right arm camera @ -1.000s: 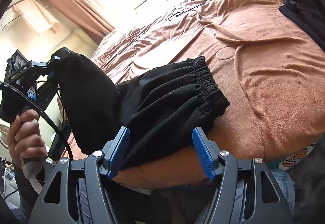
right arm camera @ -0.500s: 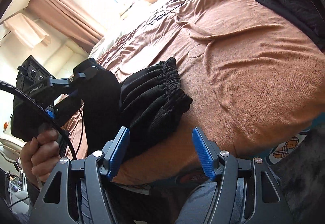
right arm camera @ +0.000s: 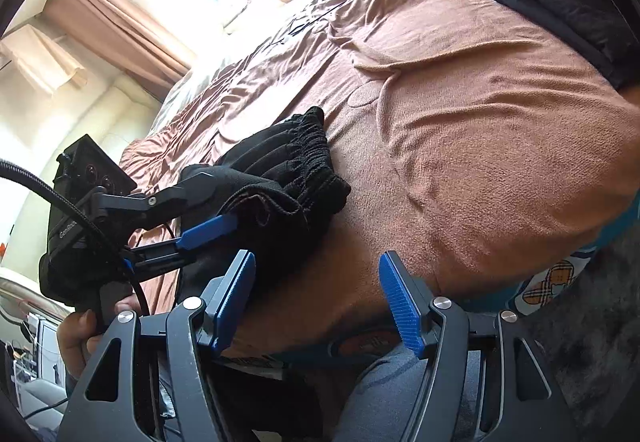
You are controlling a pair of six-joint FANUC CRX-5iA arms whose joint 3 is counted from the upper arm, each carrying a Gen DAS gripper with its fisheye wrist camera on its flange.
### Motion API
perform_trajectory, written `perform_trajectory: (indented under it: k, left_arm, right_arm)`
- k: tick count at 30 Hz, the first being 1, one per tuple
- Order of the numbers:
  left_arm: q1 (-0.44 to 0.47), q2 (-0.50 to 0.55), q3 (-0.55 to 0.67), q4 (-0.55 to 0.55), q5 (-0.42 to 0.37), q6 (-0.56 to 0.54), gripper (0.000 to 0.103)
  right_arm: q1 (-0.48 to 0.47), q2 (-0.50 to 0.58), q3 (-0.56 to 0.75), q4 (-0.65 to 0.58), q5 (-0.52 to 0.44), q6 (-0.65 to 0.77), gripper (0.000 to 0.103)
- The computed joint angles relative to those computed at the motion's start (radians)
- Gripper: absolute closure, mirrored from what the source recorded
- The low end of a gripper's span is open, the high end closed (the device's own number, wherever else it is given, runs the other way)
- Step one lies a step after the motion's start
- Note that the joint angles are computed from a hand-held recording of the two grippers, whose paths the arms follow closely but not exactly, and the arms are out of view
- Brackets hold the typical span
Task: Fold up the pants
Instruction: 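Open the left tool to release the folded shorts, then move the right tool to the shorts edge and grasp it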
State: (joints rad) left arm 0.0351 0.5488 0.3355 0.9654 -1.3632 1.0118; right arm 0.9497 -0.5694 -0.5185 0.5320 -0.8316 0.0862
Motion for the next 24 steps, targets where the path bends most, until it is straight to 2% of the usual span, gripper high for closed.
perform_trajectory:
  k: [11, 16, 24]
  left_arm:
    - [0.133, -0.097, -0.088, -0.045, 0.088, 0.005, 0.028]
    - [0.188, -0.124, -0.101, -0.074, 0.108, 0.005, 0.027]
    - [0.237, -0.09, -0.054, -0.116, 0.139, -0.001, 0.027]
  right_arm:
    - [-0.023, 0.141, 0.162, -0.056, -0.073, 0.251, 0.04]
    - [-0.01, 0.191, 0.22, -0.025, -0.102, 0.305, 0.04]
    - [0.015, 0.314, 0.344, -0.037, -0.155, 0.496, 0.04]
